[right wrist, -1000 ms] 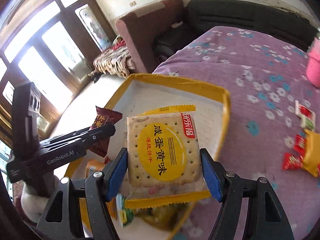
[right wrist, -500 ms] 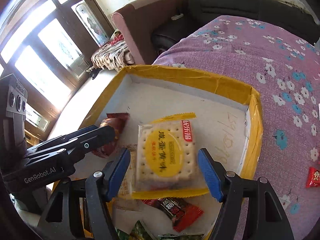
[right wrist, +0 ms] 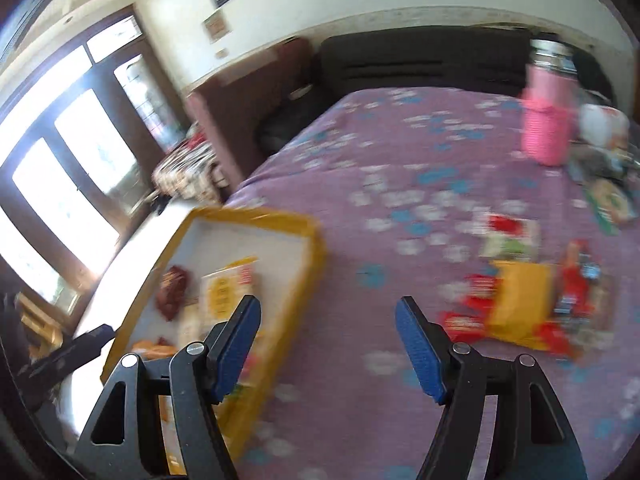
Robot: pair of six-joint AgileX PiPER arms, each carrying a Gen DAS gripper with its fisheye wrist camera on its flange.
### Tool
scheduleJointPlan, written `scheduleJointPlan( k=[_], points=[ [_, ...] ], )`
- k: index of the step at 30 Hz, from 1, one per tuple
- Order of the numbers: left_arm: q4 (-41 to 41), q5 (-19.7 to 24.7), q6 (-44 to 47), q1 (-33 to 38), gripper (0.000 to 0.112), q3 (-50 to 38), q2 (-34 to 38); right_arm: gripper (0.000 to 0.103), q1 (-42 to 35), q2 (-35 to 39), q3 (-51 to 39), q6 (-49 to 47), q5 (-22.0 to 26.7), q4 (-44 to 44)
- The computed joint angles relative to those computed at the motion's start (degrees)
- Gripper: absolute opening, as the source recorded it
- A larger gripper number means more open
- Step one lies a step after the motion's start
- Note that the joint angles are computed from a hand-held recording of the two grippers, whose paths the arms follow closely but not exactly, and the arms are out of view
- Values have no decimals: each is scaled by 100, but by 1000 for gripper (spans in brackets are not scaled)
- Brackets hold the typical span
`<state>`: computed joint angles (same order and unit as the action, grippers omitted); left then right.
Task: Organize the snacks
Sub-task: 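Grasp a yellow wrapped pack with the right tool from the pile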
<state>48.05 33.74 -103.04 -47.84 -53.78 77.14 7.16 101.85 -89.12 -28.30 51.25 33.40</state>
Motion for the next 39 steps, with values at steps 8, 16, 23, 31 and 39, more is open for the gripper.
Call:
scheduleJointPlan(
  k=[8, 16, 23, 31, 39],
  points=[
    [-296, -402, 141, -147, 72, -587, 966, 73, -705, 1318, -1565, 915, 354, -955],
    [-286, -101, 173, -210, 72, -639, 1024, 46, -106, 2520, -2827, 1663, 825, -2137],
    [-364, -332, 190, -216, 72, -637, 1169, 44, -538, 1114, -497, 204, 1052, -1192],
    [-556, -272, 528, -476, 72, -1145, 1568, 60, -1372, -528, 1908, -1370, 246, -749],
    [-1623, 237, 2067, -462, 72, -2371, 2405, 45, -1311, -1009, 2721, -2113, -392, -259]
  ],
)
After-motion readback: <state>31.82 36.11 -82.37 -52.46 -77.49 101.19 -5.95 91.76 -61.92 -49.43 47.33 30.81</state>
